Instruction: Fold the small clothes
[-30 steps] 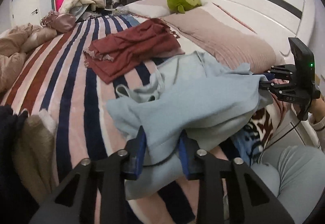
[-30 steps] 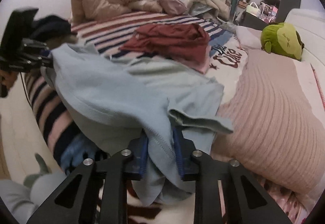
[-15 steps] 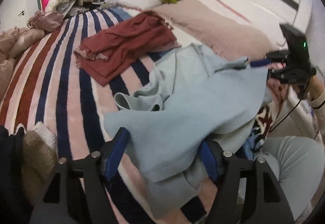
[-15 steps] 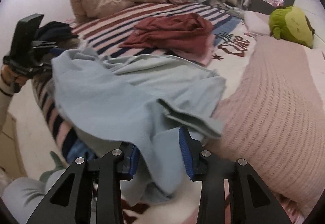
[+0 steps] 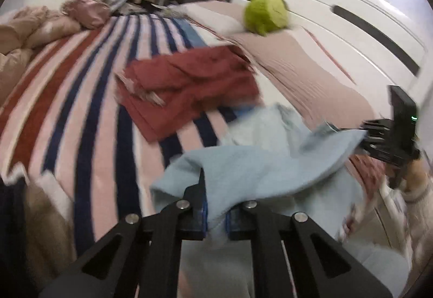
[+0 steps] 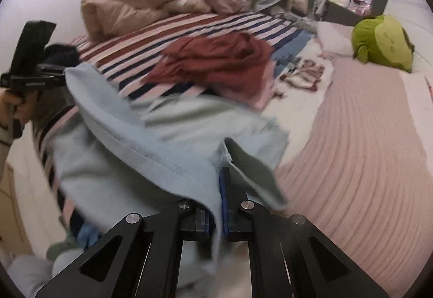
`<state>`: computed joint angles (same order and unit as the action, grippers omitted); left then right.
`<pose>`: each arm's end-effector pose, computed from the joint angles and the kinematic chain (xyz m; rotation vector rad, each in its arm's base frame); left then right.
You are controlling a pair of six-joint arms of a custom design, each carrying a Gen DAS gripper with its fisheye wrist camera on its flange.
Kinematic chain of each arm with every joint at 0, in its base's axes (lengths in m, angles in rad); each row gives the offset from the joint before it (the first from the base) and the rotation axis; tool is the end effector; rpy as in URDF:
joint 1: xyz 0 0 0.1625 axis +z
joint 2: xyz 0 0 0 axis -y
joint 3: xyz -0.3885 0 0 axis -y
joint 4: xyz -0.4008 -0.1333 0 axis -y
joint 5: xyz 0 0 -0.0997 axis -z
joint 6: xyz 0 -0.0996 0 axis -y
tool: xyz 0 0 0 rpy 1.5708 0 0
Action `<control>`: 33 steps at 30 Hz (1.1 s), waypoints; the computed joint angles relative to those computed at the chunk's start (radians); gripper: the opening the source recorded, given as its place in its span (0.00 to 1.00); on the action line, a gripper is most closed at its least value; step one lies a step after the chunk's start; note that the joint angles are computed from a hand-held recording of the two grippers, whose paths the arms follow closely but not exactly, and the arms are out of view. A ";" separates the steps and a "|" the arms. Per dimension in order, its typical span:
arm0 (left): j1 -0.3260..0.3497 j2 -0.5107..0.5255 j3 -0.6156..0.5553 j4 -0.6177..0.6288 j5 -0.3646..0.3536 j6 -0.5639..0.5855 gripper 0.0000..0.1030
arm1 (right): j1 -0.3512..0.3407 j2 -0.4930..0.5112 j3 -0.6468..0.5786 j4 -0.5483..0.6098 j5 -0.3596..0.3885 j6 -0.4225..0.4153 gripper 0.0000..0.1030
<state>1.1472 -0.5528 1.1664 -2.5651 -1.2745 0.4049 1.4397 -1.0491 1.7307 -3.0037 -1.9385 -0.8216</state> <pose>-0.1752 -0.7835 0.0843 1.0536 2.5964 -0.5436 0.0128 -0.6484 0.2469 0.6488 -2.3256 0.6386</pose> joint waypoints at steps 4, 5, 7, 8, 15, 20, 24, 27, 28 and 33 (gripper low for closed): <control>-0.005 0.200 -0.279 0.059 0.153 -0.050 0.09 | 0.016 0.160 -0.236 0.002 -0.108 -0.006 0.07; 0.002 0.258 -0.372 0.093 0.171 -0.077 0.10 | 0.013 0.206 -0.300 -0.004 -0.137 0.000 0.18; 0.006 0.372 -0.541 0.124 0.257 -0.112 0.29 | 0.006 0.273 -0.401 0.004 -0.186 0.037 0.33; 0.008 0.396 -0.582 0.140 0.274 -0.116 0.35 | 0.002 0.283 -0.423 0.019 -0.188 0.054 0.44; 0.022 0.176 -0.253 0.023 0.142 -0.109 0.66 | -0.024 0.138 -0.229 -0.071 -0.104 0.150 0.65; 0.009 0.054 -0.037 -0.046 0.103 -0.055 0.70 | -0.032 0.067 -0.092 -0.143 -0.074 0.184 0.66; -0.006 0.012 0.036 -0.063 0.121 -0.087 0.70 | -0.036 0.073 -0.120 -0.146 -0.092 0.278 0.65; 0.004 -0.074 0.181 -0.123 0.067 -0.061 0.74 | -0.085 -0.051 -0.011 0.088 0.095 0.365 0.66; 0.014 -0.096 0.217 -0.113 0.047 -0.070 0.75 | -0.099 -0.078 0.016 0.139 0.129 0.369 0.66; 0.050 -0.088 0.282 -0.177 0.066 -0.130 0.70 | -0.165 -0.107 0.204 -0.032 0.242 0.342 0.25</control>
